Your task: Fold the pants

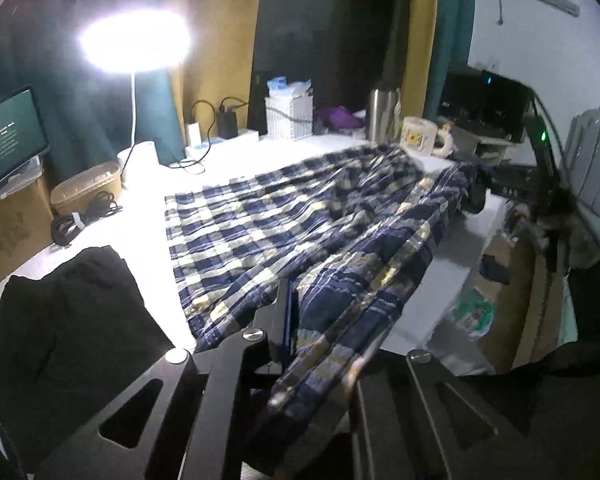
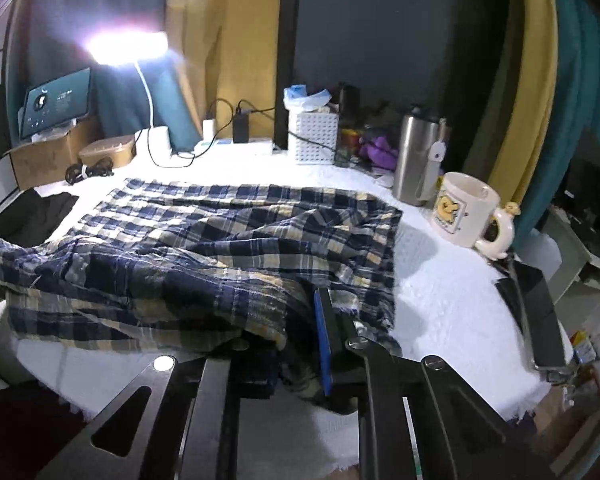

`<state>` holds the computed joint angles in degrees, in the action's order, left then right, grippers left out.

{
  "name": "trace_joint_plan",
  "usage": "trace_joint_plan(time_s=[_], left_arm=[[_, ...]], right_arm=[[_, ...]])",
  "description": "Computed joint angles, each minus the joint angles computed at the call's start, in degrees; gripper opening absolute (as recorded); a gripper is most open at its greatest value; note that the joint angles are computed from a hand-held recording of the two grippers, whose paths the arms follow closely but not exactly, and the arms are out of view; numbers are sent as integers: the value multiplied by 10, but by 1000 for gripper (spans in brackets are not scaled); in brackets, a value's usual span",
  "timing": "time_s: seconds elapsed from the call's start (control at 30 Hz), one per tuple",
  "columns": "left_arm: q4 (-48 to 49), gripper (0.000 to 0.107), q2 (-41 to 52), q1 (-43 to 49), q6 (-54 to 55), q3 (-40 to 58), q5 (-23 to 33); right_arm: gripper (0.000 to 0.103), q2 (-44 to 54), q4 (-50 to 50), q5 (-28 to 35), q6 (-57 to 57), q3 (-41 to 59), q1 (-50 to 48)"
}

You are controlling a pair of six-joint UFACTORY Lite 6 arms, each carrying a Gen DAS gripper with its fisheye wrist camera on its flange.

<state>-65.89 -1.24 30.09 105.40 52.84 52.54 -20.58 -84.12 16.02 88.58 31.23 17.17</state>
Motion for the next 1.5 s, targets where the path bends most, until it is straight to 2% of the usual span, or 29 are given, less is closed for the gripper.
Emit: trace_joint_plan(time_s=[0.1, 0.17, 0.27, 0.33, 0.47, 0.6, 0.67, 0.87, 0.93, 1.13, 1.37, 1.5], left_arm=[[2, 4, -9, 15, -12, 14, 45], [-3, 1, -16, 22, -17, 21, 63], [-11, 1, -23, 25, -24, 30, 72], [-12, 1, -31, 21, -21, 31, 67], [-13, 1, -43, 16, -22, 41, 59], [-15, 1, -50, 18, -20, 59, 61], [-14, 0, -52, 14, -18, 68, 64], [-28, 0, -66, 8, -7, 90, 82], [-33, 0, -68, 7, -9, 103, 91], [-36, 0, -67, -19, -8, 139, 95], [-6, 0, -68, -58, -28, 157, 113], [20, 0, -94, -66, -39, 121, 133]], right_arm=[[16, -45, 22, 29, -19, -22, 16], [16, -78, 25, 41, -21, -38, 18], [16, -96, -18, 60, 19, -60, 25], [16, -77, -84, 76, 80, -75, 32], [16, -41, -219, 28, 225, -100, -10], [16, -68, -276, -20, 279, -117, -46], [10, -82, -217, -14, 220, -113, -40], [10, -155, 45, 47, -49, -75, -13], [10, -180, 85, 74, -98, -63, -3], [10, -222, 134, 146, -179, -13, 10], [9, -270, 188, 144, -256, -3, -53], [9, -316, 236, 147, -305, -25, -76]])
